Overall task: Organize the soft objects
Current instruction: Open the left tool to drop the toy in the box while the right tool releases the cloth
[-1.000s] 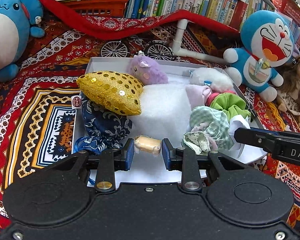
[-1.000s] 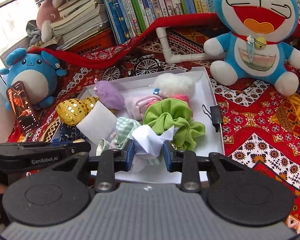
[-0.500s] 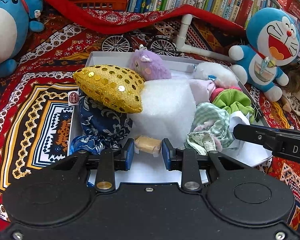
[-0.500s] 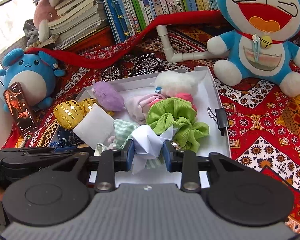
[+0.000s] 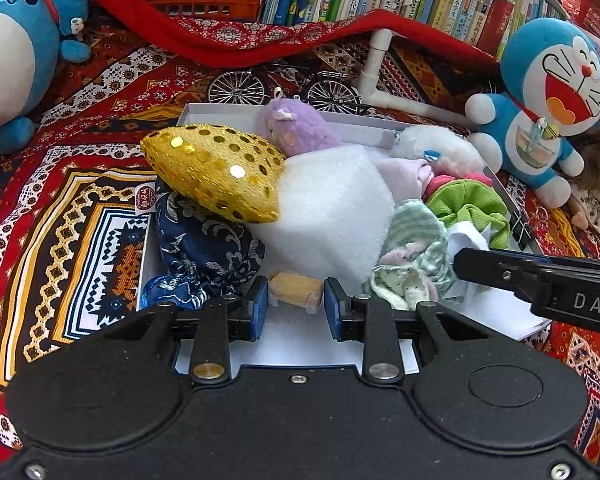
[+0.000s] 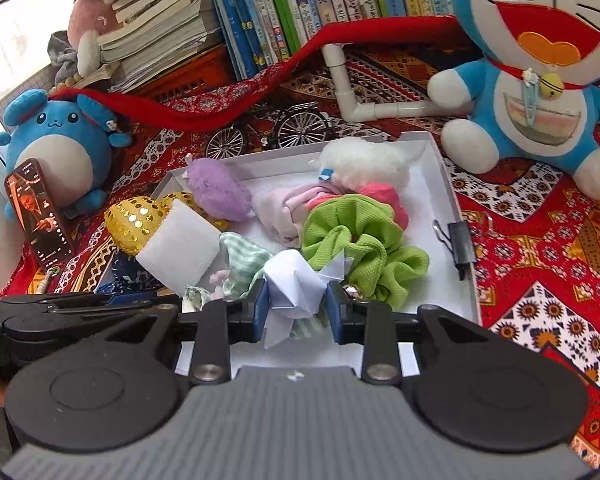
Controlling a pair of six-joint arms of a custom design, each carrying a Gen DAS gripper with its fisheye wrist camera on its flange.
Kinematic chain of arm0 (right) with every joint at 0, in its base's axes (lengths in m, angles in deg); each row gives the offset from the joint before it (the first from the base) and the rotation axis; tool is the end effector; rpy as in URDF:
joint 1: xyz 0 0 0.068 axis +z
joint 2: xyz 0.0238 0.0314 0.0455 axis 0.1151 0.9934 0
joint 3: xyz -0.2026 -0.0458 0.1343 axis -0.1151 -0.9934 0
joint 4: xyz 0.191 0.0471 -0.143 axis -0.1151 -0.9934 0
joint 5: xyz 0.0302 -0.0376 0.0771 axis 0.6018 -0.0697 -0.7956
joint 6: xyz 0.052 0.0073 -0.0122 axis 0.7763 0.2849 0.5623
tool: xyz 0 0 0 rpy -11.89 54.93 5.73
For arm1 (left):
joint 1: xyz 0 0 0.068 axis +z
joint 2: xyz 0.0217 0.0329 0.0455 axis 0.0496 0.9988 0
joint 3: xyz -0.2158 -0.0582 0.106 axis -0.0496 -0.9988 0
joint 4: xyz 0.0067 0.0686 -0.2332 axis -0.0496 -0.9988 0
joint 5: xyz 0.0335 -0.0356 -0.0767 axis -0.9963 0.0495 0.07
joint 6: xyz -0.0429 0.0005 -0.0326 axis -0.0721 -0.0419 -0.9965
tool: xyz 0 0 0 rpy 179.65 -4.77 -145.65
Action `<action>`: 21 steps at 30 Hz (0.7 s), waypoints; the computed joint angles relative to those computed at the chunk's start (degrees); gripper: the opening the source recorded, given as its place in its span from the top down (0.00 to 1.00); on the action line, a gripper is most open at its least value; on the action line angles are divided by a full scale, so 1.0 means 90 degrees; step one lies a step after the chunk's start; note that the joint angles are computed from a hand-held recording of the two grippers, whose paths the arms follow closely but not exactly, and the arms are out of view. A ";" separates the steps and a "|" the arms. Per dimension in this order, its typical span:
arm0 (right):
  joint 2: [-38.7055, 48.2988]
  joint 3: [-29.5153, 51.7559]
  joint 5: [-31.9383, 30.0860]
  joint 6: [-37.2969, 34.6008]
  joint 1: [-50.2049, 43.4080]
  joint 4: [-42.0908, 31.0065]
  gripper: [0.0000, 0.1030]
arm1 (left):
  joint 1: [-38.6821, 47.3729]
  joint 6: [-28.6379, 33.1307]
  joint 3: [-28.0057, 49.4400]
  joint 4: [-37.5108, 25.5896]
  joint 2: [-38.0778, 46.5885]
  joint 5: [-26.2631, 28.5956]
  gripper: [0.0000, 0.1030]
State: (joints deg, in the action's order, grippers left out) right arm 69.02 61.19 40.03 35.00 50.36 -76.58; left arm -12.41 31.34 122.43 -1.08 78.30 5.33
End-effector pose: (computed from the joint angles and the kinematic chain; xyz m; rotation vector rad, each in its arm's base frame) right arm 0.2329 0.2076 0.0988 0.1247 2.3666 0.3598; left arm 0.3019 -0.0874 0.0933 0.2658 2.4629 -0.3288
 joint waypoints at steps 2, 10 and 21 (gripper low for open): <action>0.0107 0.0146 -0.0083 -0.0064 -0.0004 -0.0040 0.65 | -0.0003 0.0000 0.0010 0.0011 0.0017 -0.0015 0.73; 0.0437 0.0632 -0.0115 -0.0230 -0.0010 -0.0240 0.65 | 0.0015 -0.0020 0.0103 0.0044 0.0135 -0.0054 0.73; 0.0630 0.0979 -0.0195 -0.0315 -0.0069 -0.0554 0.65 | 0.0084 -0.0015 0.0109 0.0039 0.0144 0.0053 0.73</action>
